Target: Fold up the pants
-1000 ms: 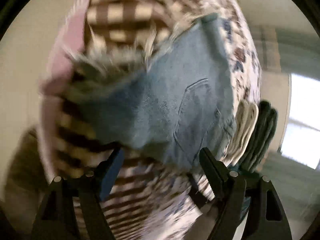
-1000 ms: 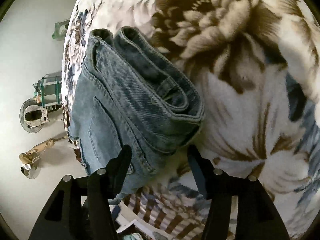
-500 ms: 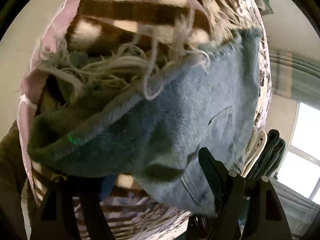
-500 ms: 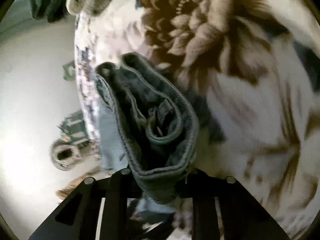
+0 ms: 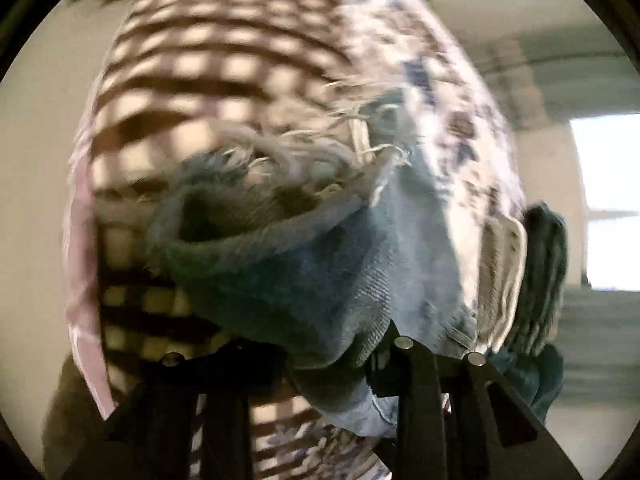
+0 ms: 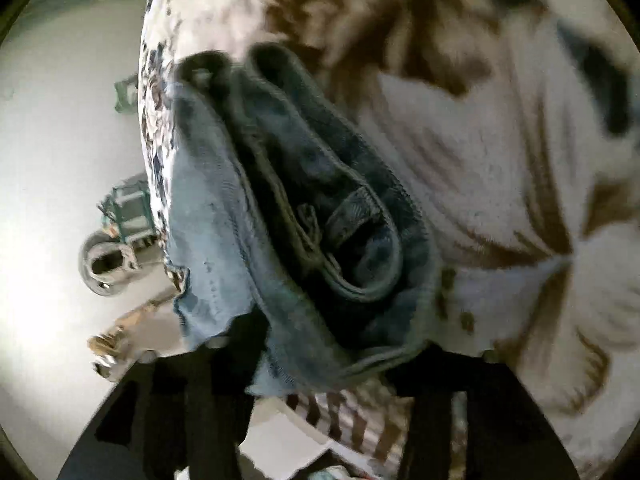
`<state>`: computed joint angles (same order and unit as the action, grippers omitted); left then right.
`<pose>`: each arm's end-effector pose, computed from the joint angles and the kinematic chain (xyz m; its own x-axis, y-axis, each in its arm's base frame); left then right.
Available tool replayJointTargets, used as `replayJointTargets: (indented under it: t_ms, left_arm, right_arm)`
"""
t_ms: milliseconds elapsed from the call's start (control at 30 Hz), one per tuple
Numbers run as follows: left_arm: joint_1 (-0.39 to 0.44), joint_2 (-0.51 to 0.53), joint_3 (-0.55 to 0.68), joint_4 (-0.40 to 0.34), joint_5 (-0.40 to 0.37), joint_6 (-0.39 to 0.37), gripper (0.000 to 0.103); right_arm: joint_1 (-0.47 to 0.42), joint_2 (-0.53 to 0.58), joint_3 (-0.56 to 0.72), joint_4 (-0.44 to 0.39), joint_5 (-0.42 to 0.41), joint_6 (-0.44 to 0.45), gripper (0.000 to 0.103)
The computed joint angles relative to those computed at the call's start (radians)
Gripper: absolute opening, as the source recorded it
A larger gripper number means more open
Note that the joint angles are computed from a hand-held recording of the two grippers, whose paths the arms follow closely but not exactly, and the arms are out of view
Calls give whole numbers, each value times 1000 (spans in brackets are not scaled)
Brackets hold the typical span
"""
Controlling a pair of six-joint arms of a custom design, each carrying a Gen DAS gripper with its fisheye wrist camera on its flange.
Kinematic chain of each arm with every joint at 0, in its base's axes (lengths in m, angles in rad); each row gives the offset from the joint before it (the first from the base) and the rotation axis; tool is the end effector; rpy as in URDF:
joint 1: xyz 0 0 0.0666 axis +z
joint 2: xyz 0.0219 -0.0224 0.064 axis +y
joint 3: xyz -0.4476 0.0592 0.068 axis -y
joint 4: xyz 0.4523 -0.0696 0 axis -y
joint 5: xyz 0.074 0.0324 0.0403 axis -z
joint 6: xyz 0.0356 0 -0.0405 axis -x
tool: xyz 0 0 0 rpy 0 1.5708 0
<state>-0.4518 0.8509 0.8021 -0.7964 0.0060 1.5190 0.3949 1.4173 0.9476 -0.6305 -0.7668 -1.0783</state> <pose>0.2717 -0.1325 0.4078 -0.4744 -0.8798 -0.0299 -0.6494 0.3727 -0.6629 0.4235 0.2029 0.2897 -0.8890 0.3169 0.3305 0.4566 0.5592 0.6919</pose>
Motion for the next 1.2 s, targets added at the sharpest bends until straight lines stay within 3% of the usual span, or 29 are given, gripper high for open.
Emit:
replayJointTargets:
  t_ms: [67,133,200,233,267,333,367,567,700,800,967,1100,1200]
  left_arm:
    - [16,-1,-27,49,36,5,33]
    - [54,3,-84,117,121,67,40]
    - [79,3,-136,213,153,143,40]
    - [81,4,-141,223,138,153,38]
    - [77,11,-131,215,120,150,35]
    - [58,30,-86,168,76,92,24]
    - [50,32,-67,156,58,68,23]
    - [77,51,82,73,64,-51,22]
    - [142,108,229,16,137,-174,22]
    - [187,213,388,-1,224,-266,22]
    - [224,392,639,18,362,-366,22]
    - [206,590,926,20,422,-423,22]
    - [193,801,1241,-17,462,-462,22]
  right_arm:
    - [1,-2,-31,89,-6,-75,56]
    - [5,-11,-50,161,7,-145,56]
    - [16,-25,-65,200,41,-201,56]
    - [25,-34,-72,218,61,-228,53]
    - [34,-39,-78,223,79,-241,43]
    - [44,-80,-99,199,116,-245,33]
    - [52,-89,-96,186,135,-249,28]
    - [68,-146,-6,68,204,-224,18]
    - [74,-155,114,-18,241,-241,17]
    - [62,-144,227,-88,276,-249,16]
    - [3,-103,441,-173,351,-250,16]
    - [-85,-28,656,-225,402,-200,16]
    - [-165,85,877,-267,418,-127,16]
